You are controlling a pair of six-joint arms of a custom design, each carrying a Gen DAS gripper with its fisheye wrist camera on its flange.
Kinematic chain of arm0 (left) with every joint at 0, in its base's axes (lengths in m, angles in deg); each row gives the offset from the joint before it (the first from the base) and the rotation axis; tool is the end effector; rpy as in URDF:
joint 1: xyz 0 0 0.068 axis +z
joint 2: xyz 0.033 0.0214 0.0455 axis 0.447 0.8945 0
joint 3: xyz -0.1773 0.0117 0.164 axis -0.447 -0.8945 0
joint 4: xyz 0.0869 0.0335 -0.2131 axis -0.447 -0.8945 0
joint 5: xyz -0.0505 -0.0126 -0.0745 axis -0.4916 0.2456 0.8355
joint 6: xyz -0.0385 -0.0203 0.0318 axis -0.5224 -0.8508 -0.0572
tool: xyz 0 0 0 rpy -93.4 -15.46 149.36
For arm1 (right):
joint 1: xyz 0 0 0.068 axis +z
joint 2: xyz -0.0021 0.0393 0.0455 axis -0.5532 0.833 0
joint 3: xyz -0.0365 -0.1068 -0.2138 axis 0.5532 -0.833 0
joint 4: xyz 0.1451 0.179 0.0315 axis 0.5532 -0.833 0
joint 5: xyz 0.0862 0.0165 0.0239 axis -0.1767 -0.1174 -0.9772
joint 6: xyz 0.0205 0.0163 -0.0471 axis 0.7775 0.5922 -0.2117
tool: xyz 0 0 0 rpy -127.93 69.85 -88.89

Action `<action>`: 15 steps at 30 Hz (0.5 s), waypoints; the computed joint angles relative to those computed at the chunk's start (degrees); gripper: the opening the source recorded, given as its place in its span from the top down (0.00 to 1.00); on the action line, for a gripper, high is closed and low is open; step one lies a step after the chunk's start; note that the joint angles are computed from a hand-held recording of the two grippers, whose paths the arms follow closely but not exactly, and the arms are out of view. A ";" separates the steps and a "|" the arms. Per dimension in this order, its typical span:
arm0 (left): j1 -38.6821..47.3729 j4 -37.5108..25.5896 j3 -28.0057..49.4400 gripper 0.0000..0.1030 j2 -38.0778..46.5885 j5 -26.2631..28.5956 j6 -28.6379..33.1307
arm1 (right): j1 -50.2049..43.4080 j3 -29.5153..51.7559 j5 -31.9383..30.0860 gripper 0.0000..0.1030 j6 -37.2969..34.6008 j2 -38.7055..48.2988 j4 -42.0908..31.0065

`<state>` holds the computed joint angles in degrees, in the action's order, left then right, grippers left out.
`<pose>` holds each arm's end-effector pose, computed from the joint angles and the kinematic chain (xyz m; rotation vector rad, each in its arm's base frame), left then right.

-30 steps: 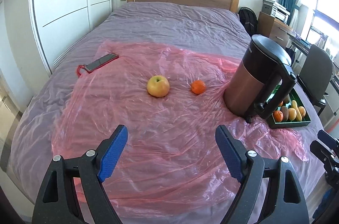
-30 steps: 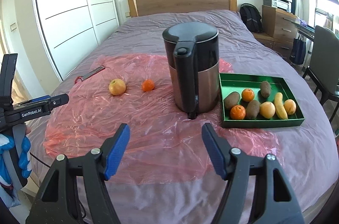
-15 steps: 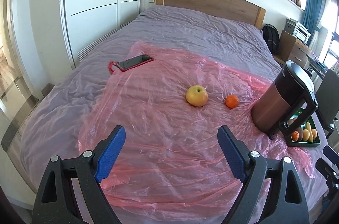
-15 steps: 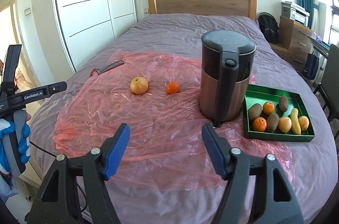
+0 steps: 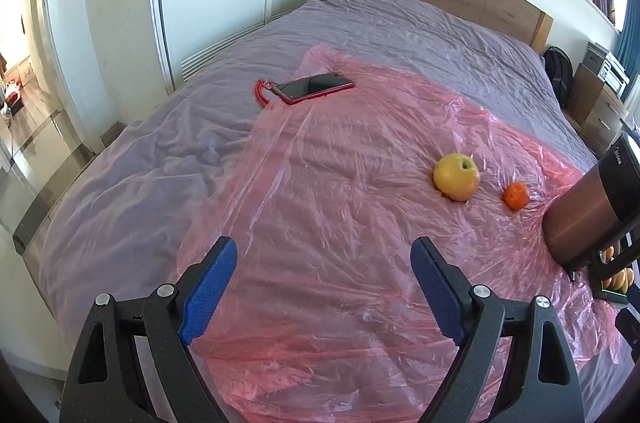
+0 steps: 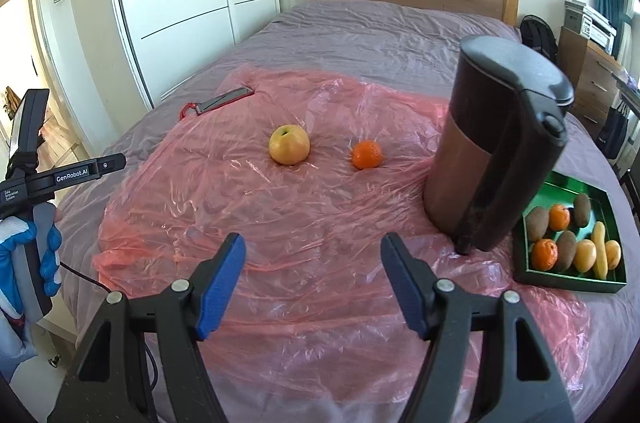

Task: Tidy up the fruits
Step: 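Withdraw both tools from the tray toward the apple and tangerine on the sheet, then grasp the tangerine with the right tool while the left grasps the yellow apple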

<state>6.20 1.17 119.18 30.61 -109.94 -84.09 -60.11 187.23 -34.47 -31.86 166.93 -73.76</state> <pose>0.2257 -0.0670 0.3067 -0.6329 2.3429 0.0984 0.2748 -0.1126 0.3549 -0.6360 2.3117 0.3392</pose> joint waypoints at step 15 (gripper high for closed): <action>2.31 13.61 21.81 0.17 31.09 12.62 14.51 | 15.35 15.23 8.91 0.28 17.51 22.95 14.78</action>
